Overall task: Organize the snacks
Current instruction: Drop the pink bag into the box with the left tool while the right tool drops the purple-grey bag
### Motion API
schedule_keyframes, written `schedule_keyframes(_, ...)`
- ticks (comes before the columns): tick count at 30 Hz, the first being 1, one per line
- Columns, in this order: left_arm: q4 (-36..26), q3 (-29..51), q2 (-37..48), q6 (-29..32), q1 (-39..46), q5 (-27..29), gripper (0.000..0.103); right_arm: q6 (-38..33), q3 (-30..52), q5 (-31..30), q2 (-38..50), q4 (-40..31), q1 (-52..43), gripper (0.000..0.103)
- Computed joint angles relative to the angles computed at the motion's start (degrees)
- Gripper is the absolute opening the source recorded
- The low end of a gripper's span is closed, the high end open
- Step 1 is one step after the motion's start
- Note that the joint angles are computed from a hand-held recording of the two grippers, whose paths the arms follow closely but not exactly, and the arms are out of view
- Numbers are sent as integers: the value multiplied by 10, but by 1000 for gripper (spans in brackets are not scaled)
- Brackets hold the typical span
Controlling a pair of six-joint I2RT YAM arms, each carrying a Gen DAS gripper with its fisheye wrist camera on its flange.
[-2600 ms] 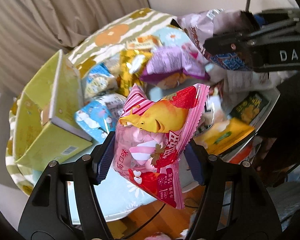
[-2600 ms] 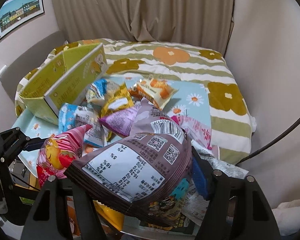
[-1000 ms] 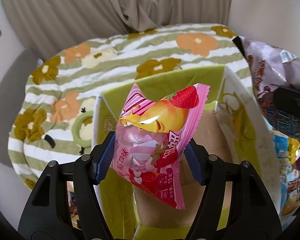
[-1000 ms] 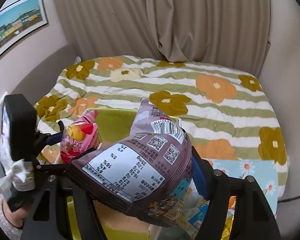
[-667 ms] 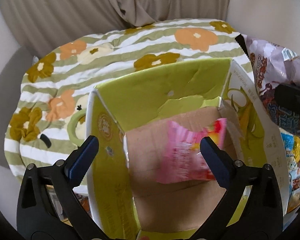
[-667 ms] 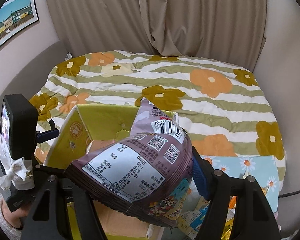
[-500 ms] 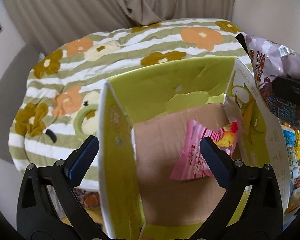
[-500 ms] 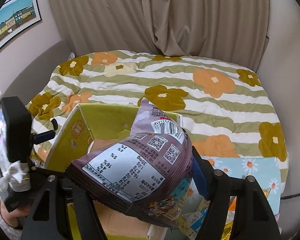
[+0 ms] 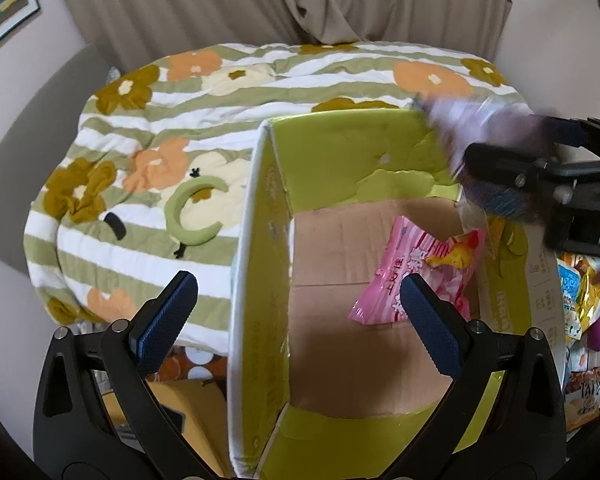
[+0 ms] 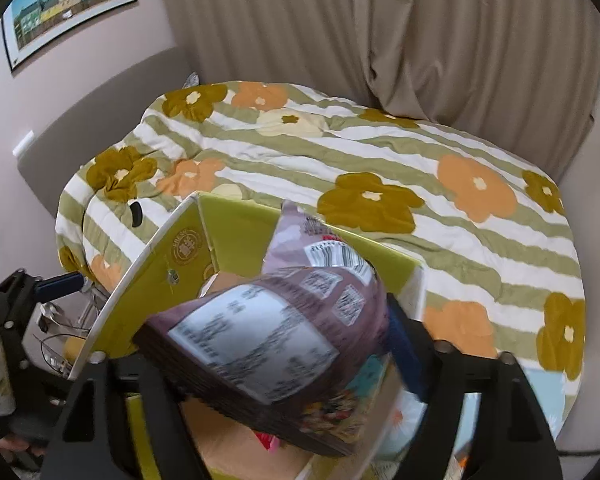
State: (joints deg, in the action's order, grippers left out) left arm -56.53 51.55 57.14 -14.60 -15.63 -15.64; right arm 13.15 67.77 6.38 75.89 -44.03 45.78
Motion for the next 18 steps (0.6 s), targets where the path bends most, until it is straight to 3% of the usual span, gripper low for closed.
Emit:
schedule_keyframes(1,-3,-2,-6,-2,2,0,101,-2,-1,4,7,8,5,100)
schedule_keyframes(2,-6,-5,-11,-3,3,-1,101,-2,-3,8,12,15,9,102)
schedule_keyframes(11,-31,-21,-60,2,27,18,101,13,-34,28,-18,-1,35,102)
schedule_keyframes(18,-57,0,-90,0,14,21,101,44,-15,82,-65,-48,67,102)
